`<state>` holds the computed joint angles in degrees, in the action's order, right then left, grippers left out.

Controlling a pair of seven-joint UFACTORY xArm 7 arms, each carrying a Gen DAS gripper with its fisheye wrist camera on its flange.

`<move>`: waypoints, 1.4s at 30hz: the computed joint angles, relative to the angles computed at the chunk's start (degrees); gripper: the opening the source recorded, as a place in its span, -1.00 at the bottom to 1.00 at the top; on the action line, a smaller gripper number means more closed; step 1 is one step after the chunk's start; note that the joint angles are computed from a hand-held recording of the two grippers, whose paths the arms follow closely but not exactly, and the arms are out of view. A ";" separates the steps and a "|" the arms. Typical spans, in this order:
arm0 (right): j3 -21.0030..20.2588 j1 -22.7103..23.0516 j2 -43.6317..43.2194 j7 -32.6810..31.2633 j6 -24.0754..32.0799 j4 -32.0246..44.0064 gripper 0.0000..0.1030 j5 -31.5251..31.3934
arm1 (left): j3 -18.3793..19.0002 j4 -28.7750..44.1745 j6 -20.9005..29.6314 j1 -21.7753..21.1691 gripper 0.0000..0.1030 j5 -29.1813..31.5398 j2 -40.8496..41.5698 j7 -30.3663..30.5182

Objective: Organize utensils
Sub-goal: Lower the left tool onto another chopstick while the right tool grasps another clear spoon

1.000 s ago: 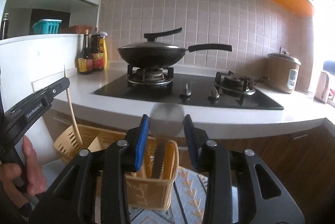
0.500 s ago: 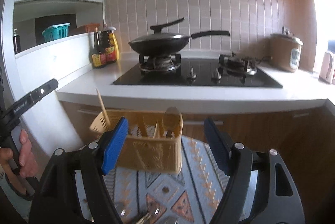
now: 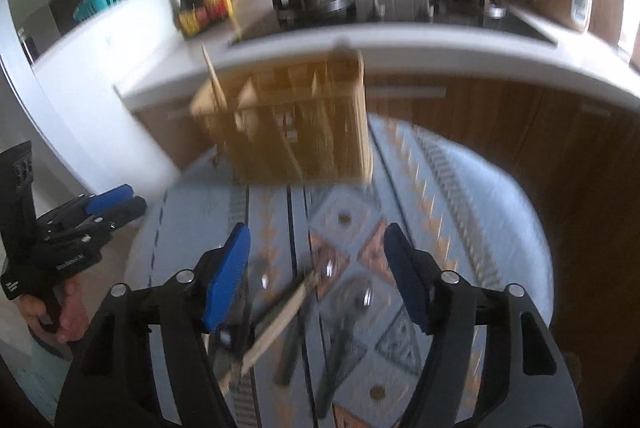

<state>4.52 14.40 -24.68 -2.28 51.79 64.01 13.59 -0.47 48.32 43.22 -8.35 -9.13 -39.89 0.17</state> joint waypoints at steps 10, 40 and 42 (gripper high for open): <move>-1.96 -0.29 3.33 0.02 10.77 -3.89 0.25 5.88 | -0.24 -4.86 10.75 -3.08 -0.36 -1.40 2.35 5.47; -1.09 -2.11 3.71 -0.61 9.73 -6.33 0.25 4.12 | -1.31 -1.65 12.25 0.46 -0.71 -0.49 8.22 7.03; -1.01 -2.24 4.19 -0.31 9.73 -5.49 0.25 3.47 | -1.76 0.06 13.02 0.06 -0.71 1.06 9.92 8.07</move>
<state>3.51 12.16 -20.50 -2.59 61.51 58.52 17.06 -2.23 48.38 56.23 -8.29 -8.07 -29.97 8.24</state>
